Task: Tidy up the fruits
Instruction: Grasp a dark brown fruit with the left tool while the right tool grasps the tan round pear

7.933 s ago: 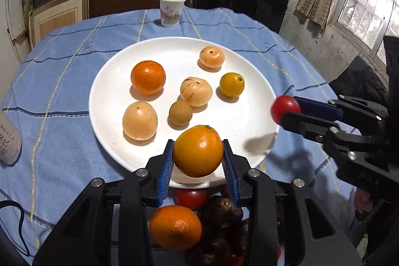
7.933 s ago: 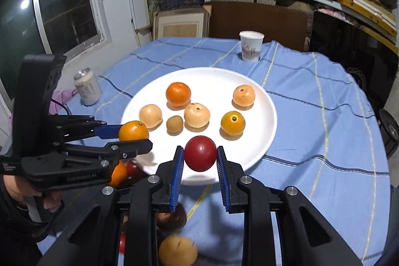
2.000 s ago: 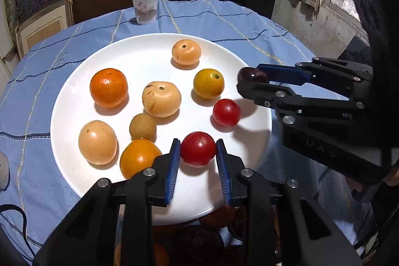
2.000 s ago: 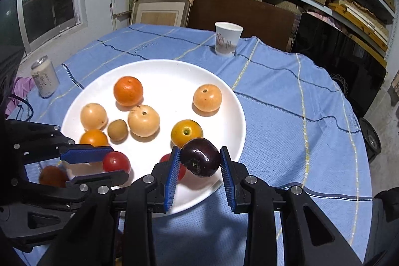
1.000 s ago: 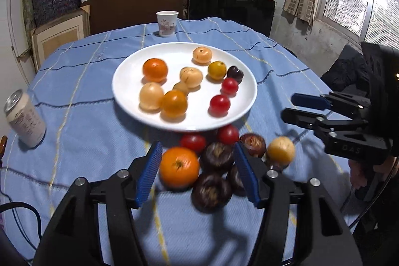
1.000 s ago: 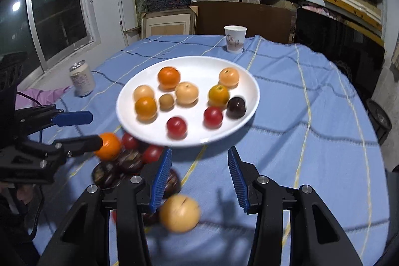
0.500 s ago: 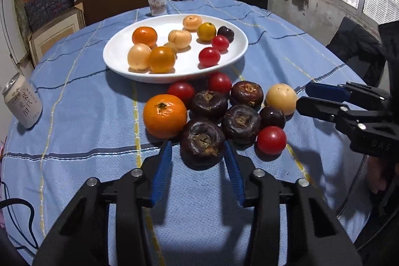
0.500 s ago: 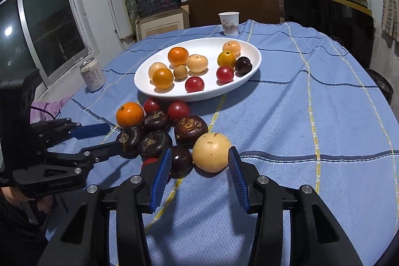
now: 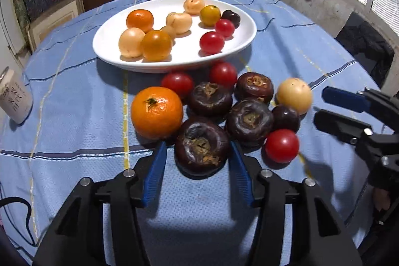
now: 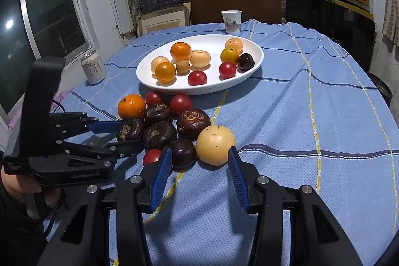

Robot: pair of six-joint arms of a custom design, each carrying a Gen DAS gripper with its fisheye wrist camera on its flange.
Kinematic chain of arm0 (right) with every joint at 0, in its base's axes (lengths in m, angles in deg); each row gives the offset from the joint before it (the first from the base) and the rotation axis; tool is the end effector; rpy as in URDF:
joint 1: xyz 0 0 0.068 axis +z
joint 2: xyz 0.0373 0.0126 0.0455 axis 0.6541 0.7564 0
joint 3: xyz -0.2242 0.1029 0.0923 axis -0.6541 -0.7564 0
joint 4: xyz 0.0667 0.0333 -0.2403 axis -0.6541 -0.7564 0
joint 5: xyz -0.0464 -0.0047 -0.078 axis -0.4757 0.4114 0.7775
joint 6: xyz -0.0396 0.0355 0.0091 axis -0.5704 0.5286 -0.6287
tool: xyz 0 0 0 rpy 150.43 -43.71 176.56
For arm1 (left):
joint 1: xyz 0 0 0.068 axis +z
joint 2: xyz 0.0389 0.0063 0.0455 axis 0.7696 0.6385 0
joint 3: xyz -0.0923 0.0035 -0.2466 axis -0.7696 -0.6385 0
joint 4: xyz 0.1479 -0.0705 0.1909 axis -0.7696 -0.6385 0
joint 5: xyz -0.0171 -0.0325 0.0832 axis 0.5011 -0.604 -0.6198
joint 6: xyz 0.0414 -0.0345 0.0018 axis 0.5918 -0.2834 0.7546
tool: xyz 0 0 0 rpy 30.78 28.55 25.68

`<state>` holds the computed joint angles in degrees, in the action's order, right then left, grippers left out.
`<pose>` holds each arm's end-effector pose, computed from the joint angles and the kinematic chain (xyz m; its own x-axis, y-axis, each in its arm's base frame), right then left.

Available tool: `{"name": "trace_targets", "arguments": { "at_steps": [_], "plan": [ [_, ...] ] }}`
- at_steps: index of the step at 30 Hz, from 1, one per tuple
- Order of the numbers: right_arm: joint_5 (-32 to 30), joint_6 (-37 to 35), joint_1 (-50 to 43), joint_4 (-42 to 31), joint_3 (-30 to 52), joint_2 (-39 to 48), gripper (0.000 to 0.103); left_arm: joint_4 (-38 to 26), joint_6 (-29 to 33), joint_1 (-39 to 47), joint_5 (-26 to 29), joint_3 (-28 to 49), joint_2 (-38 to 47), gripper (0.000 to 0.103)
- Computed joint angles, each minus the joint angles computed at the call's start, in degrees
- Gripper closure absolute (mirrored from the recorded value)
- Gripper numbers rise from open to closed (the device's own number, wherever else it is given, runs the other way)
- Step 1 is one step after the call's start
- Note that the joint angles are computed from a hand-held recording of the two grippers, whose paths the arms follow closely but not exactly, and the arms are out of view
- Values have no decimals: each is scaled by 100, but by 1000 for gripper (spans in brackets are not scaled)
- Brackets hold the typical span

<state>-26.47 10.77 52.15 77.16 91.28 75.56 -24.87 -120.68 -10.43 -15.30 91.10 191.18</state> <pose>0.2059 0.0582 0.0639 -0.5779 -0.3529 -0.7358 -0.6558 0.7374 0.1615 0.1727 -0.2704 0.0636 -0.8185 -0.0267 -0.5738 -0.0440 0.9989 0.0162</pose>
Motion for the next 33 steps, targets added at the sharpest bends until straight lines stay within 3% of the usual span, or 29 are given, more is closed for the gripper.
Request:
{"name": "trace_targets", "arguments": {
  "at_steps": [8, 11, 21, 27, 28, 33],
  "plan": [
    [34, -68, -42, -138, -9, -110, 56, 1097, -222, -401, -861, -977, -711, 61],
    [152, 7, -7, -295, 104, -180, 56, 1294, -299, -370, -854, -1147, -814, 61],
    [937, 546, 520, -826, 1081, 571, 55, 1372, -230, -361, -788, -1184, -835, 61],
    [636, 594, 326, -1157, 1284, 689, 59, 1399, -226, -328, -710, -1193, -829, 61],
    [679, 597, 324, -1125, 1239, 661, 63, 1406, -223, -318, -697, -1201, -833, 61],
    [580, 482, 294, -821, 908, 502, 63, 1409, -233, -300, -657, -1217, -842, 61]
  ]
}}
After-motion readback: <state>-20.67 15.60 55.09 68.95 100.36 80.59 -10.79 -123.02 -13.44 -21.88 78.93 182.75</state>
